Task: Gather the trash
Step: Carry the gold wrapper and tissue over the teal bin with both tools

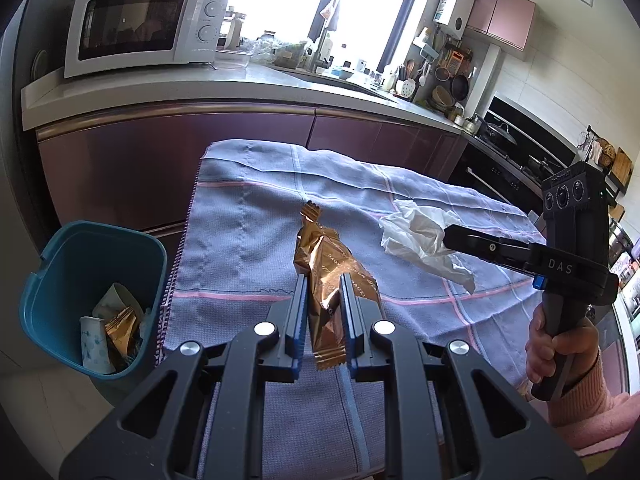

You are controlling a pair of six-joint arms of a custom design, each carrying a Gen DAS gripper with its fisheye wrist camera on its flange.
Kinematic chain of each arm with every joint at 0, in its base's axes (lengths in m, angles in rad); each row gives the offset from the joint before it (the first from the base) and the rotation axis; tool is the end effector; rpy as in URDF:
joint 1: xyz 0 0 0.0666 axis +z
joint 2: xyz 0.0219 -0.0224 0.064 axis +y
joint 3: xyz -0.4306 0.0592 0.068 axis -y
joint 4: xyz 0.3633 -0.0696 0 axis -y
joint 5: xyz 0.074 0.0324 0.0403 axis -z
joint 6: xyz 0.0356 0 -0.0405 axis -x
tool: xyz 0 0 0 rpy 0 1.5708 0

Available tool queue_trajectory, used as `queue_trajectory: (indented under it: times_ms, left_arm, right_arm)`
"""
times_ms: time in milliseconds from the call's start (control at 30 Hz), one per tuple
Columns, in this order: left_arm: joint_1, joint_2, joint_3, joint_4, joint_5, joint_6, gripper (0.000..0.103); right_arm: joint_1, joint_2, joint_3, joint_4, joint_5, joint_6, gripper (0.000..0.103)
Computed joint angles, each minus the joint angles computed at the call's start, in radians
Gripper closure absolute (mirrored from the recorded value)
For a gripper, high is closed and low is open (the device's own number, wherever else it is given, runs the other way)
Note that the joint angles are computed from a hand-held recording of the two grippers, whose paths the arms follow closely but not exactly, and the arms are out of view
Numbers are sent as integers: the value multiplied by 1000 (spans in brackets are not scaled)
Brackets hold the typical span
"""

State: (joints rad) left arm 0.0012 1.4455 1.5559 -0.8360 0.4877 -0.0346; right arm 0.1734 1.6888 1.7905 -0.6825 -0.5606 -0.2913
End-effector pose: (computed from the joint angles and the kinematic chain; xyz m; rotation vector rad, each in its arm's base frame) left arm 0.4754 -0.0165 0.5362 0.2876 2.2325 -0.5385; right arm 0.5765 0.1198 0.5298 -0.2070 2.1670 0.8700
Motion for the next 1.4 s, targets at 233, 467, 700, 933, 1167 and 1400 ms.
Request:
queue_trajectory:
  times_ms: [233, 467, 700, 933, 1167, 1400]
  left_arm:
    - [22, -6, -5, 6, -2, 7, 87]
    - [42, -7, -5, 14, -8, 12, 87]
    - [64, -14, -8, 20, -15, 14, 87]
    - [82, -19, -13, 25, -18, 16, 87]
    - [93, -23, -15, 26, -25, 19, 87]
    - [103, -28, -16, 32, -31, 26, 87]
  right_arm:
    - [12, 18, 25, -9, -11, 0, 85]
    - [25, 32, 50, -26, -18, 10, 85]
    - [36, 47, 76, -40, -23, 16, 85]
    - [49, 62, 100, -56, -29, 27, 85]
    - [58, 80, 127, -73, -32, 34, 85]
    - [70, 95, 155, -89, -32, 41, 85]
